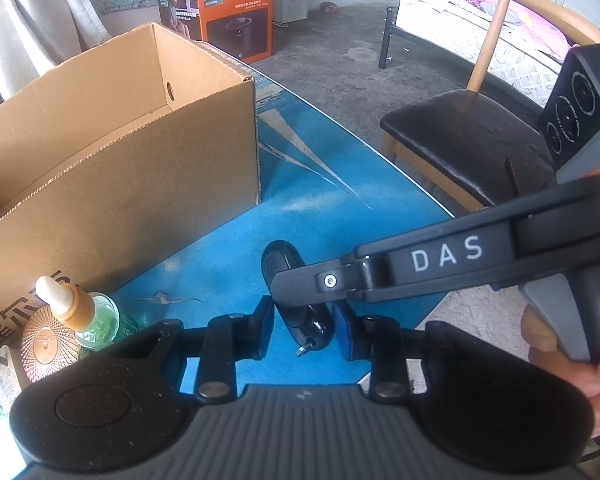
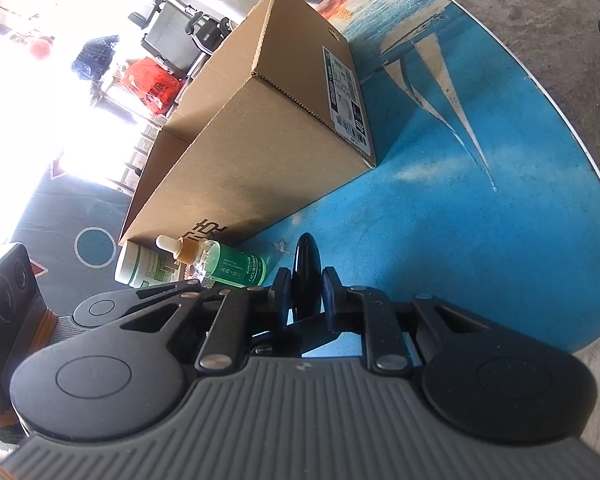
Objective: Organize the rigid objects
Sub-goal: 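Carry the key fob into the box and open the right gripper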
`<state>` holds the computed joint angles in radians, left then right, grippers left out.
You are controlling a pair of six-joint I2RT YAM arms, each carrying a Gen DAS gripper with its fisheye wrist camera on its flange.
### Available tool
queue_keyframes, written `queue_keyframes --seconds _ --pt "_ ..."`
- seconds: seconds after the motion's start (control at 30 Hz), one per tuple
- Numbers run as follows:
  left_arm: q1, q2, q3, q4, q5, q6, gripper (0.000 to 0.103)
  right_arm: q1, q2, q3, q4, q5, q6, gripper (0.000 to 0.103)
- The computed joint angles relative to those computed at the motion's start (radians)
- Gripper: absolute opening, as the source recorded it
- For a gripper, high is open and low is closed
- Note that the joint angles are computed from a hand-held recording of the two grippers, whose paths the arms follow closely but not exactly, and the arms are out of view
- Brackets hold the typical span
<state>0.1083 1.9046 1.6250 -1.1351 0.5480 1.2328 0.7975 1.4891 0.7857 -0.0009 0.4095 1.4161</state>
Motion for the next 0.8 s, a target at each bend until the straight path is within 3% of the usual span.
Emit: queue_keyframes --seconds 0.3,0.53,0.67,0.8 --pt "0.076 -0.060 0.042 -0.126 0.103 0.089 0.032 0.099 -0.064 0.060 -0.115 0.145 0.022 0.015" --pt "0.168 -0.040 0.253 -0.313 0.253 0.140 0.032 0.156 -0.101 0.195 -0.201 0.278 -0.099 0.015" --pt "0.191 0.026 0.442 -0.377 0.315 0.087 0.032 0.101 -0.086 0.284 -0.173 0.236 -0.251 0.015" --pt "0.175 0.179 0.752 -0.427 0.320 -0.037 0.033 -0.030 -0.018 0.415 -0.159 0.072 -0.393 0.015"
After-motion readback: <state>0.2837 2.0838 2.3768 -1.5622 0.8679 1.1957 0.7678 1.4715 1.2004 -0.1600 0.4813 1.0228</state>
